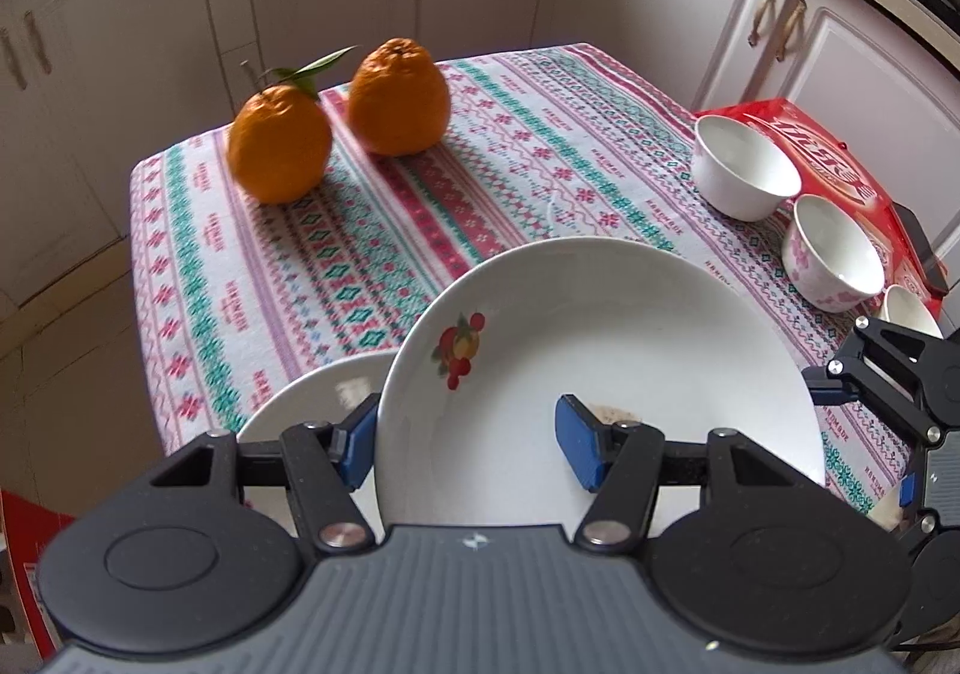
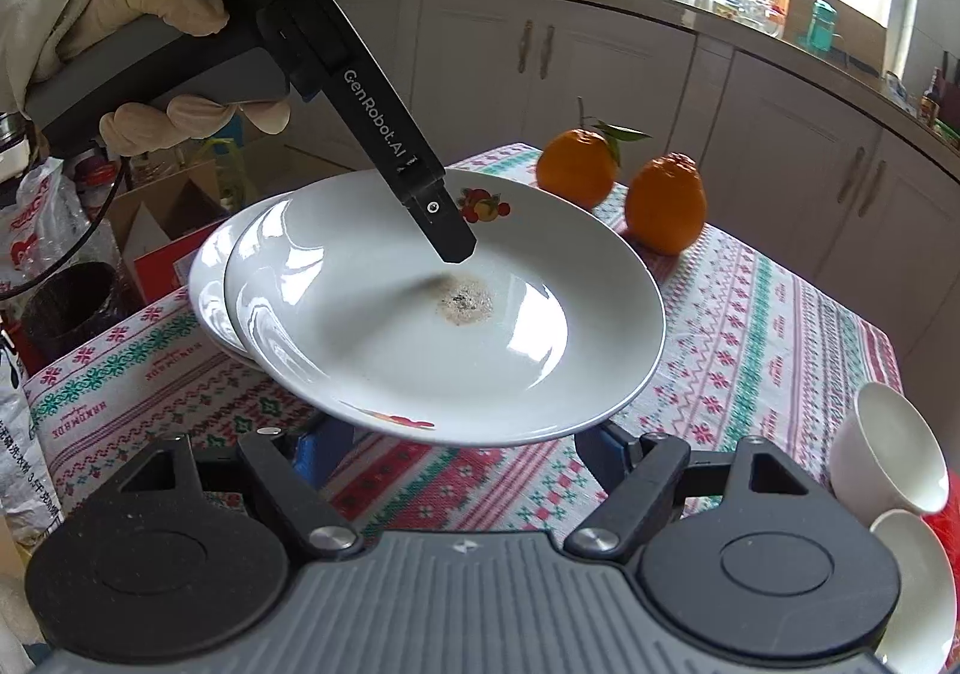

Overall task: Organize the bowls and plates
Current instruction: 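Lower the plate onto the stack and open the left gripper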

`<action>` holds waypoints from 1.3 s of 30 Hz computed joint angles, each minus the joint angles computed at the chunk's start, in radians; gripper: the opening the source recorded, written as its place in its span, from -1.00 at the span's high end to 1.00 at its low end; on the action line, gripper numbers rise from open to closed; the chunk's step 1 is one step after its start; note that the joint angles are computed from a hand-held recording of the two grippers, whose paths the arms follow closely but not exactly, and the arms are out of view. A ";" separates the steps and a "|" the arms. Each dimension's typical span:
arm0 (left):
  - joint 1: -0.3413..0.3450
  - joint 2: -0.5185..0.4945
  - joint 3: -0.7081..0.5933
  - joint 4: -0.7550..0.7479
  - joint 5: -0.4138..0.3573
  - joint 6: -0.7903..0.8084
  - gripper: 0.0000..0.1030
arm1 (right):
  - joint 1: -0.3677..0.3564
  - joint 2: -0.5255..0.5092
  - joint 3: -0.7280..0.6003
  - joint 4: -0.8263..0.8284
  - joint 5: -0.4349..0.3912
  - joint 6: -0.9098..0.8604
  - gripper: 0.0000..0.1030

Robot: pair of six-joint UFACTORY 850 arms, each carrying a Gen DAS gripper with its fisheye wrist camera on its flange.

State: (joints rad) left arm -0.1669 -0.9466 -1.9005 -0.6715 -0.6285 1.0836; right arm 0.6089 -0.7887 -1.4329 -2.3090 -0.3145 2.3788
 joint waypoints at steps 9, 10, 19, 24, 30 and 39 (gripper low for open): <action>0.036 0.028 0.068 -0.044 0.031 0.010 -0.16 | 0.007 -0.036 -0.061 -0.019 0.056 -0.026 -0.64; 0.040 0.030 0.075 -0.052 0.032 0.016 -0.16 | 0.008 -0.039 -0.065 -0.019 0.061 -0.031 -0.64; 0.064 0.035 0.112 -0.098 0.039 0.038 -0.16 | 0.015 -0.055 -0.100 0.045 0.105 -0.118 -0.64; 0.072 0.034 0.124 -0.110 0.041 0.044 -0.16 | 0.020 -0.063 -0.117 0.122 0.114 -0.214 -0.64; 0.081 0.028 0.126 -0.132 0.034 0.049 -0.16 | 0.020 -0.070 -0.136 0.191 0.129 -0.289 -0.64; 0.090 0.019 0.122 -0.145 0.024 0.048 -0.16 | 0.019 -0.081 -0.159 0.297 0.147 -0.402 -0.64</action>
